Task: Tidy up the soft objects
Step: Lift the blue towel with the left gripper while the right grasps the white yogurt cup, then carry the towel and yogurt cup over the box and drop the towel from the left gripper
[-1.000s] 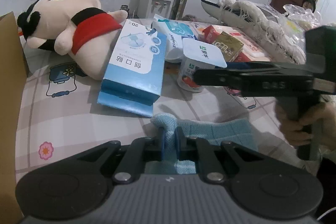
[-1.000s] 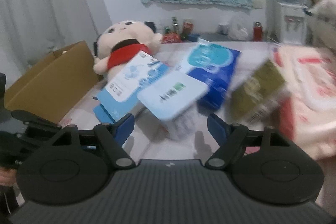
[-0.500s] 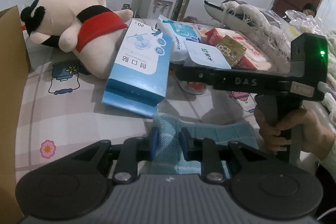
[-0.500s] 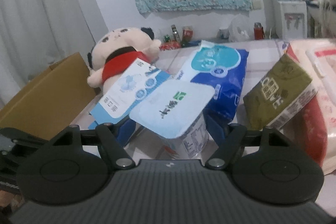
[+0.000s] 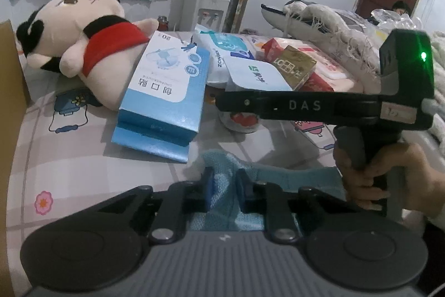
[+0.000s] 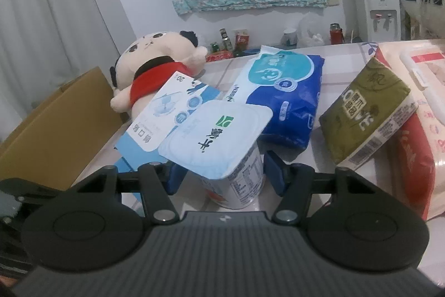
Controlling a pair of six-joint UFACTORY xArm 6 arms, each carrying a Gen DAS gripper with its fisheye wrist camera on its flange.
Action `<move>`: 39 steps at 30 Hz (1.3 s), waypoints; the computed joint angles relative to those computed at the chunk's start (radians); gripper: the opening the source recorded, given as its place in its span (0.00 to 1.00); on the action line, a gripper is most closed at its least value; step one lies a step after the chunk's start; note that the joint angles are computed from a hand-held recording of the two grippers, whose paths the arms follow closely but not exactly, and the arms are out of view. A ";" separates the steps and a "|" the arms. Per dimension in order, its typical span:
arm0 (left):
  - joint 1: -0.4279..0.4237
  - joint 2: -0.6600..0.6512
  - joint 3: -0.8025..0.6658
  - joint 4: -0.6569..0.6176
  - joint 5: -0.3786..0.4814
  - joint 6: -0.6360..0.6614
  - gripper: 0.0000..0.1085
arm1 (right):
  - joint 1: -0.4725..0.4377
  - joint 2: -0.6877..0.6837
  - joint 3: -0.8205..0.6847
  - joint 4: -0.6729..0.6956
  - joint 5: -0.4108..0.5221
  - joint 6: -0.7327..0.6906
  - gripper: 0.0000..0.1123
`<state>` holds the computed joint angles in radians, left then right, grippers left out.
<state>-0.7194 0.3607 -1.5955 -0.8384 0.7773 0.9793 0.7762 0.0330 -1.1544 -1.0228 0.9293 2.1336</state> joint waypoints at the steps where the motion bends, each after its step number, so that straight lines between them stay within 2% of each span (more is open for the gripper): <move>1: -0.002 -0.004 0.008 -0.003 -0.006 0.007 0.12 | 0.001 -0.001 0.000 0.002 0.001 0.000 0.52; 5: -0.005 -0.018 0.026 -0.004 -0.022 0.008 0.09 | 0.009 -0.002 -0.007 0.016 0.009 -0.010 0.52; 8: -0.020 -0.054 0.076 -0.012 -0.090 0.064 0.08 | 0.021 -0.003 -0.013 0.022 0.020 -0.014 0.50; 11: -0.040 -0.119 0.163 -0.056 -0.194 0.171 0.08 | 0.047 -0.013 -0.018 0.013 0.052 0.007 0.50; 13: -0.064 -0.175 0.238 -0.087 -0.297 0.249 0.08 | 0.076 -0.022 -0.025 -0.007 0.097 0.038 0.50; 16: -0.101 -0.258 0.336 -0.178 -0.432 0.418 0.08 | 0.126 -0.041 -0.031 -0.045 0.171 0.097 0.50; 21: -0.141 -0.389 0.439 -0.341 -0.578 0.663 0.08 | 0.219 -0.060 -0.065 -0.066 0.310 0.138 0.50; 24: -0.138 -0.464 0.457 -0.383 -0.594 0.707 0.08 | 0.268 -0.067 -0.096 -0.074 0.376 0.154 0.50; 29: -0.110 -0.557 0.426 -0.485 -0.641 0.834 0.08 | 0.311 -0.058 -0.179 -0.135 0.407 0.130 0.50; 32: -0.054 -0.588 0.389 -0.428 -0.634 0.779 0.08 | 0.306 -0.022 -0.268 -0.172 0.384 0.066 0.50; 35: 0.021 -0.581 0.337 -0.277 -0.598 0.631 0.08 | 0.278 0.017 -0.354 -0.193 0.311 0.025 0.50; 39: 0.167 -0.504 0.207 -0.041 -0.401 0.304 0.08 | 0.210 0.109 -0.499 -0.198 0.171 -0.045 0.50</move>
